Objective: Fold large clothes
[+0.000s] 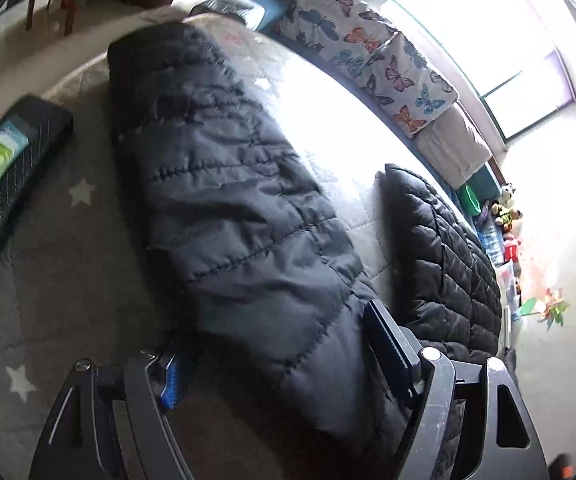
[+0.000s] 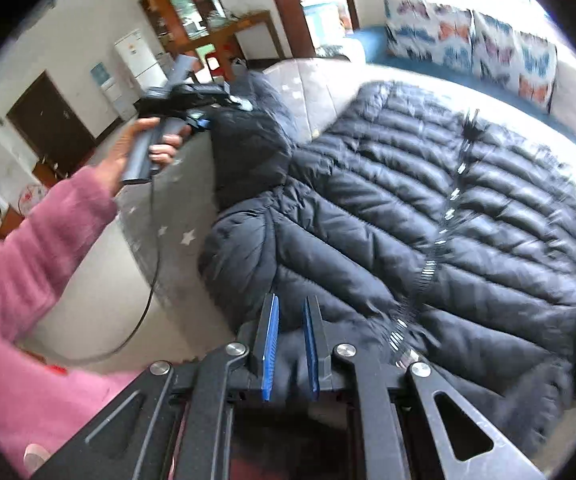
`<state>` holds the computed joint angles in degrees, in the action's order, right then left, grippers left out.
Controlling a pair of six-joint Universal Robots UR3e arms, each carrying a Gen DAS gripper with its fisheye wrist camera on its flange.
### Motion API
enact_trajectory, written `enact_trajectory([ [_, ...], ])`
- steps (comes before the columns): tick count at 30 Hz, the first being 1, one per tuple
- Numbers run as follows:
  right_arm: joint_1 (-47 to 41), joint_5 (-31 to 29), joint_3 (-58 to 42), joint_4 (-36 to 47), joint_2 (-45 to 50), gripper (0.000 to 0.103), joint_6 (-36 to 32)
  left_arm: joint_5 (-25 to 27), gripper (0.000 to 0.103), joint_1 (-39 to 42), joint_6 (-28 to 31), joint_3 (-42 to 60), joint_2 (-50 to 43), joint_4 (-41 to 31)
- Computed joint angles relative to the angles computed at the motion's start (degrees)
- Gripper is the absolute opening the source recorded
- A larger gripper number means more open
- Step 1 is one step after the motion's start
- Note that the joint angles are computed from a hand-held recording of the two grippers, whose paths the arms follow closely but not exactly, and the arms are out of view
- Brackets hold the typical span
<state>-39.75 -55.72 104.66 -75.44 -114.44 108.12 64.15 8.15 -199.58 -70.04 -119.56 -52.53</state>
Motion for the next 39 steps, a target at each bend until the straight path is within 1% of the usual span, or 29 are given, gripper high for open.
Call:
enact_trajectory([
  [2, 3.1, -1.8, 3.4, -4.9, 2.9, 0.015, 3.9, -0.1, 0.082, -0.1, -1.1, 0.1, -1.3, 1.1],
  [3, 6.2, -3.7, 5.5, -9.4, 4.8, 0.015, 7.8, -0.3, 0.080, 0.0, -1.2, -0.1, -1.6, 2.2],
  [4, 9.5, -7.0, 8.0, -14.2, 6.0, 0.015, 11.8, -0.4, 0.076, 0.0, -1.1, -0.4, -2.0, 3.6],
  [5, 10.7, -8.9, 10.2, -15.8, 4.8, 0.015, 12.3, -0.1, 0.065, -0.3, -0.8, -0.3, -2.3, 4.6],
  [6, 11.0, -9.0, 11.7, -17.2, 3.1, 0.015, 11.5, 0.5, 0.060, -0.6, 0.0, 0.8, -3.1, 4.5],
  [8, 13.0, -10.3, 9.0, -15.9, 2.1, 0.015, 11.9, 1.5, 0.044, -1.1, 1.2, 2.0, -3.7, 4.3],
  [10, 12.1, -6.5, 6.0, -11.5, -0.1, 0.015, 10.3, 2.5, 0.037, -1.5, 1.9, 3.1, -4.1, 4.2],
  [11, 12.7, -5.1, 4.8, -10.9, -0.4, 0.015, 10.6, 2.2, 0.036, -1.4, 2.1, 3.0, -3.8, 4.5],
  [13, 15.7, -3.2, 4.4, -13.8, 0.3, 0.015, 13.3, 1.6, 0.036, -1.1, 2.1, 3.5, -3.9, 3.8],
  [15, 20.1, -3.4, 4.8, -17.5, 4.0, 0.015, 17.9, 1.7, 0.039, -1.0, 1.7, 4.2, -4.0, 2.2],
  [16, 24.0, -5.1, 5.5, -20.4, 7.5, 0.015, 20.8, 1.2, 0.045, -0.7, 1.6, 3.5, -3.5, 1.8],
  [17, 26.9, -7.5, 8.1, -26.2, 9.3, 0.015, 23.5, 0.2, 0.054, -0.2, 1.2, 2.9, -3.3, 1.7],
  [18, 28.5, -8.6, 11.0, -31.7, 9.3, 0.015, 25.1, -1.0, 0.060, 0.6, 0.5, 1.7, -2.8, 2.1],
  [19, 29.2, -9.0, 11.4, -32.8, 8.5, 0.015, 25.1, -1.9, 0.072, 1.4, 0.0, -0.3, -1.9, 3.0],
  [20, 29.8, -10.0, 9.5, -30.8, 8.4, 0.015, 25.5, -3.0, 0.076, 2.2, -0.8, -2.5, -1.0, 5.0],
  [22, 28.5, -8.6, 7.4, -26.3, 6.0, 0.015, 24.8, -4.0, 0.076, 3.4, -0.7, -4.9, 0.1, 6.9],
  [25, 28.4, -6.3, 7.9, -24.9, 2.8, 0.015, 22.0, -6.2, 0.076, 4.6, -0.5, -7.1, 0.5, 8.6],
  [26, 29.6, -7.1, 8.3, -25.3, 3.9, 0.015, 22.4, -6.6, 0.076, 4.8, -0.7, -7.2, 0.3, 8.8],
  [27, 32.1, -9.5, 9.1, -27.5, 6.1, 0.015, 24.8, -6.8, 0.076, 5.0, -1.1, -7.1, -0.2, 8.7],
  [28, 33.2, -10.3, 11.4, -31.7, 7.3, 0.015, 26.1, -7.1, 0.076, 5.2, -2.1, -7.4, -0.5, 9.5],
  [29, 33.0, -9.1, 11.5, -32.6, 7.9, 0.015, 25.7, -7.4, 0.074, 5.3, -3.2, -7.7, -1.1, 10.7],
  [30, 33.2, -9.0, 9.3, -31.1, 9.9, 0.015, 26.4, -7.4, 0.071, 5.3, -4.3, -7.4, -1.7, 11.7],
  [31, 32.9, -8.8, 8.2, -29.3, 10.5, 0.015, 26.5, -6.3, 0.052, 4.9, -5.2, -6.2, -2.5, 12.1],
  [32, 32.5, -8.5, 7.2, -28.2, 11.3, 0.015, 26.3, -5.6, 0.037, 4.4, -5.5, -4.2, -3.2, 11.4],
  [33, 32.2, -8.2, 7.7, -28.1, 10.4, 0.015, 26.0, -4.6, 0.033, 3.8, -6.0, -2.4, -3.5, 10.9],
  [34, 31.8, -8.1, 8.5, -28.3, 9.0, 0.015, 25.1, -3.7, 0.024, 3.2, -6.2, -1.2, -3.3, 11.2],
  [35, 31.4, -8.0, 10.2, -28.9, 6.3, 0.015, 23.5, -2.3, 0.017, 2.3, -5.7, 0.7, -3.0, 10.8],
  [37, 29.6, -6.6, 12.2, -28.4, 1.4, 0.015, 21.0, 1.9, 0.015, -0.7, -4.2, 6.5, -2.5, 8.3],
  [39, 25.2, -3.2, 12.5, -22.7, -4.5, 0.015, 16.6, 4.0, 0.015, -3.4, -3.1, 11.5, -1.9, 6.4],
])
